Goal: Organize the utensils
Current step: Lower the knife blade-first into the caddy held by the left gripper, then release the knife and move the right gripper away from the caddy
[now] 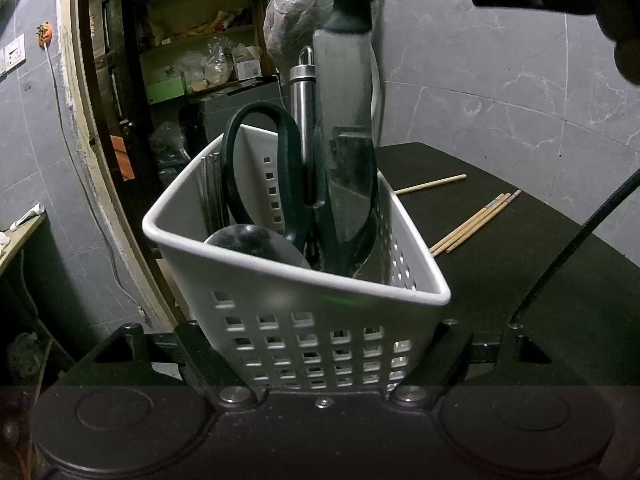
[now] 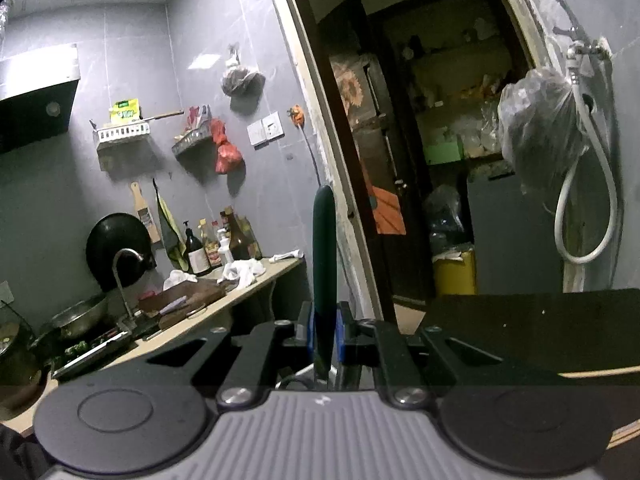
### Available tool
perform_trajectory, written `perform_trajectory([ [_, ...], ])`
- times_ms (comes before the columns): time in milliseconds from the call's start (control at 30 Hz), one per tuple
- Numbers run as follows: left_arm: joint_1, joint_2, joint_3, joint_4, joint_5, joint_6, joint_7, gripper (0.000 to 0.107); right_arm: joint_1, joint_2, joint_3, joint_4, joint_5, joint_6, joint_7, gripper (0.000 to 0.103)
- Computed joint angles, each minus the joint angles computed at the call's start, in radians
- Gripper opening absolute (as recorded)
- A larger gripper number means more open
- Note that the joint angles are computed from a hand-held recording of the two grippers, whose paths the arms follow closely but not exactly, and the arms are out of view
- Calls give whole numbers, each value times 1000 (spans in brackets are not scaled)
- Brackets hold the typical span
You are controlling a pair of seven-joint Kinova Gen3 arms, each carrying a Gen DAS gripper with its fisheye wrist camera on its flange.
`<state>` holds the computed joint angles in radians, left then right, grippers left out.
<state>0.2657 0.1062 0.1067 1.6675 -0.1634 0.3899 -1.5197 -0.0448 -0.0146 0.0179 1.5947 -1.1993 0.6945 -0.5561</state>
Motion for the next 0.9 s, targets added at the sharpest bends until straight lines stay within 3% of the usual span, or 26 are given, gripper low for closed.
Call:
perform_trajectory([
  [533,1,0,-1,1,-1,-2,2,81,-44,-15,-14,26,159,10,-66,13],
  [733,4,-1,-2,3,-7,-3,7,81,-46,-12,-12,18,195,33,-100,19],
  [900,-2,-6,0,5,-1,-1,-1,81,-45,-20,-7,30,182,33,-89,35],
])
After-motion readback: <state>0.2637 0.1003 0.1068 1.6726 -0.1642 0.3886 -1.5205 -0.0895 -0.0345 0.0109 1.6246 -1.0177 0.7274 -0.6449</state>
